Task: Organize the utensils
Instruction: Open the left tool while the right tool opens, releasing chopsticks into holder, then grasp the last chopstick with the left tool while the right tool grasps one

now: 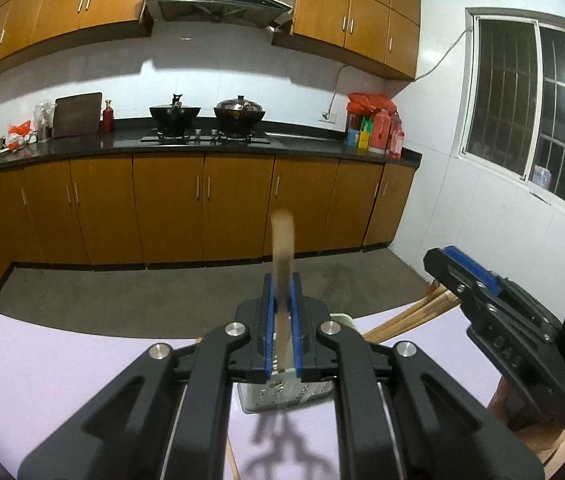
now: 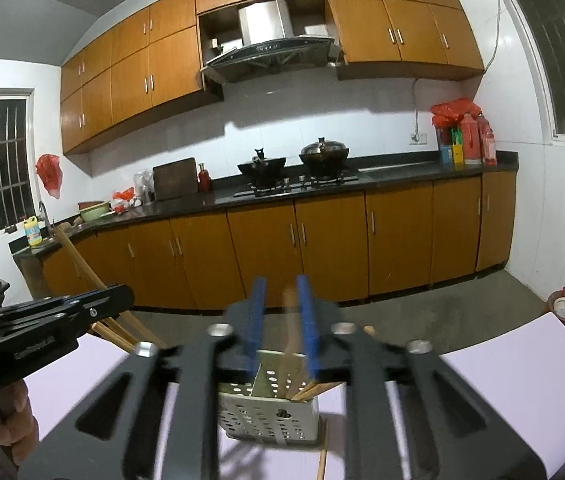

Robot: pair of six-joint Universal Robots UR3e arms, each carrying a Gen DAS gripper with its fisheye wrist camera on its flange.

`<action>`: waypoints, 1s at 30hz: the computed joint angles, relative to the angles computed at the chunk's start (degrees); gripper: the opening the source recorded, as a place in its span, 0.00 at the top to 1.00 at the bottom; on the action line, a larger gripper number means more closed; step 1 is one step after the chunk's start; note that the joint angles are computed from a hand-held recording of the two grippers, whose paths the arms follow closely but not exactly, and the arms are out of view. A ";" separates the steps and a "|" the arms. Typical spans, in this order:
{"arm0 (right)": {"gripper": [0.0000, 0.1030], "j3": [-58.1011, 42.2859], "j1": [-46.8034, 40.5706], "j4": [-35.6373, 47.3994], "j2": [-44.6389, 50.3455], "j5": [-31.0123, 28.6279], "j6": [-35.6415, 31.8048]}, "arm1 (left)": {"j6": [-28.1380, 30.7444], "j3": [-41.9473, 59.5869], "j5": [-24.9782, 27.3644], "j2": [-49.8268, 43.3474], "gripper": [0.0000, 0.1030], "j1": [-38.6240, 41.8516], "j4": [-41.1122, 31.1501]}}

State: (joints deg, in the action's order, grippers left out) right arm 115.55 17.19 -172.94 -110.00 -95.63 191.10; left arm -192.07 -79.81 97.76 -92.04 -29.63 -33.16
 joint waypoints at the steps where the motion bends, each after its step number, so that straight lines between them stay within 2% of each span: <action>1: 0.66 -0.19 -0.01 0.15 -0.39 -0.18 -0.11 | -0.12 -0.26 0.10 0.25 0.90 -0.12 0.30; 7: 0.66 0.73 -1.50 3.82 -7.22 0.33 0.11 | -1.44 -4.76 0.08 5.95 0.89 0.09 2.76; 13: 0.61 9.77 -8.69 14.13 -22.32 2.49 -1.38 | -2.29 -18.74 3.77 18.91 0.79 -0.20 4.95; 14: 0.60 11.74 -11.29 16.79 -25.30 4.34 -1.79 | -2.42 -21.65 5.19 20.82 0.77 -0.45 5.12; 16: 0.60 16.55 -20.16 26.14 -33.60 11.69 -3.79 | -2.78 -26.45 8.84 23.13 0.73 -1.57 5.21; 18: 0.60 19.76 -24.18 32.45 -37.63 14.53 -5.22 | -4.08 -33.06 11.15 25.45 0.73 -1.30 4.20; 20: 0.60 23.71 -26.92 38.94 -41.35 17.49 -6.65 | -5.60 -38.29 11.87 26.47 0.73 -0.52 3.28; 22: 0.60 26.78 -26.23 41.16 -41.81 18.37 -6.60 | -6.47 -43.31 10.12 27.10 0.73 0.99 3.97; 25: 0.61 30.81 -21.10 38.26 -37.68 18.74 -3.72 | -7.99 -48.77 5.40 26.67 0.73 2.68 4.90; 28: 0.63 31.86 -9.21 25.24 -24.18 12.96 2.09 | -9.28 -51.10 2.04 24.16 0.73 1.93 7.45; 30: 0.65 31.86 -5.44 20.37 -18.70 10.92 3.46 | -9.67 -50.98 2.97 21.17 0.73 0.08 9.12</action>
